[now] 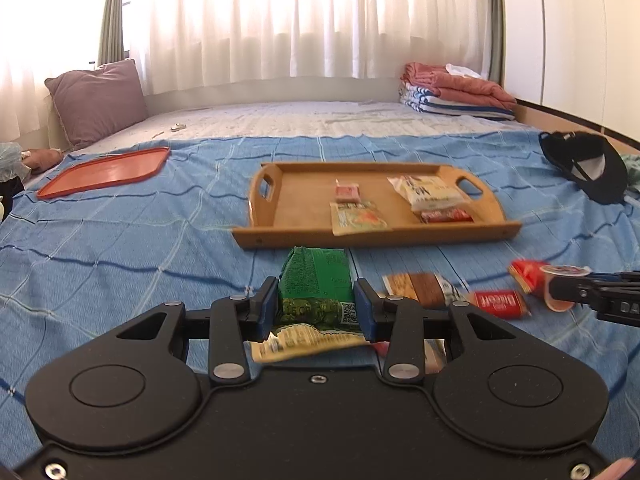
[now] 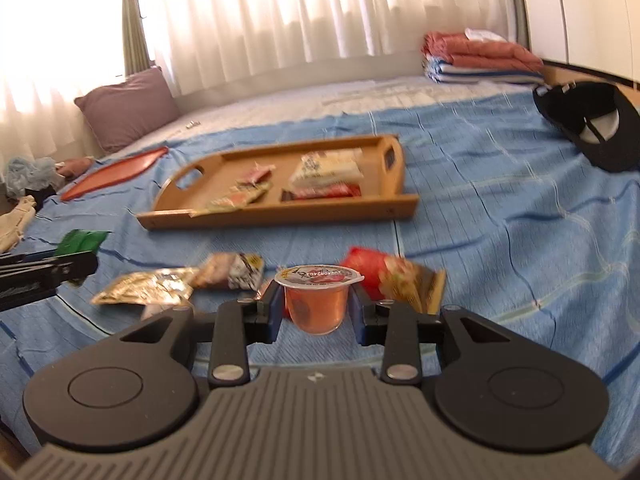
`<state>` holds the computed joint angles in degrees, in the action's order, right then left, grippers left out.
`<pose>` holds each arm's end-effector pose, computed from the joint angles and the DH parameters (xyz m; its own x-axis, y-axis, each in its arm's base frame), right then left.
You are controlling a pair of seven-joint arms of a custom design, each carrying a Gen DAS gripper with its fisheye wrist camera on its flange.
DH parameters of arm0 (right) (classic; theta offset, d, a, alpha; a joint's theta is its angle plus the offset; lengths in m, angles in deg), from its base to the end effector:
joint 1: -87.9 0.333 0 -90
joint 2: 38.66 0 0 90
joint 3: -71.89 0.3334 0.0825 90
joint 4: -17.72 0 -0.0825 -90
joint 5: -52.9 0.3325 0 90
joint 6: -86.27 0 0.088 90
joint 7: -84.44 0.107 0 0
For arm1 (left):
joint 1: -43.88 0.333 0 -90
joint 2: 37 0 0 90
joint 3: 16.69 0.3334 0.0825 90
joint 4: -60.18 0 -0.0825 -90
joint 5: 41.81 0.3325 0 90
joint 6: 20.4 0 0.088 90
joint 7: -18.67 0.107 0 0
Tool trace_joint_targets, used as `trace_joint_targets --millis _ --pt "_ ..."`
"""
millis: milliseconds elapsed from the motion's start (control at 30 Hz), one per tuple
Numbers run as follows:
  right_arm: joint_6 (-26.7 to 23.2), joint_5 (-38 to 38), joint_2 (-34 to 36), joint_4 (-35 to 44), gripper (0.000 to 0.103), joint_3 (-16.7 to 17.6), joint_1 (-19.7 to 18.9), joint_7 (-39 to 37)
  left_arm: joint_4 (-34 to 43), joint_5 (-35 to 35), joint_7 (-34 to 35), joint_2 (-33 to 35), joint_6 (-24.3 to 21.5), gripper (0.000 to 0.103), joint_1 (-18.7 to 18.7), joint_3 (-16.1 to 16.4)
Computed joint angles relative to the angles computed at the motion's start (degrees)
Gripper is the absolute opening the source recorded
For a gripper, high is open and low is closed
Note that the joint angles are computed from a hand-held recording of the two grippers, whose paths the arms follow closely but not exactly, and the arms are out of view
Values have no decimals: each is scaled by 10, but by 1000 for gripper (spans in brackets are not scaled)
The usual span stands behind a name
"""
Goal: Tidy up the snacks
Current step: 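Grasp the jelly cup with the right gripper while the left grasps the green pack, then carry the jelly cup and green pack onto the wooden tray and open both grippers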
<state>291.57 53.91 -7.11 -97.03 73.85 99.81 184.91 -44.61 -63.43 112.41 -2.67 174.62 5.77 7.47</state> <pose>0.6178 0.1464 0.3635 0.1245 -0.9752 -0.1829 -0.5393 0.0882 -0.8375 0.6417 -0.1796 0.4078 -0.0713 -0.9971 -0.0253 -0.4987 0.0576 -0.8649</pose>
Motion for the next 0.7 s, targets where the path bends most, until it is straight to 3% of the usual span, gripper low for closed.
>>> trace_joint_targets --millis 233,400,633,700 --pt "-5 -17 3 37 39 11 -16 10 64 41 -17 12 -38 38 52 -26" --pt "-42 -22 23 102 39 16 -30 19 148 88 -44 30 -99 38 136 -99" --pt "-122 -17 77 228 39 24 -49 20 310 142 -70 105 -185 38 203 -152" --pt "-144 -25 100 269 39 51 -73 14 379 152 -75 140 -225 38 226 -176"
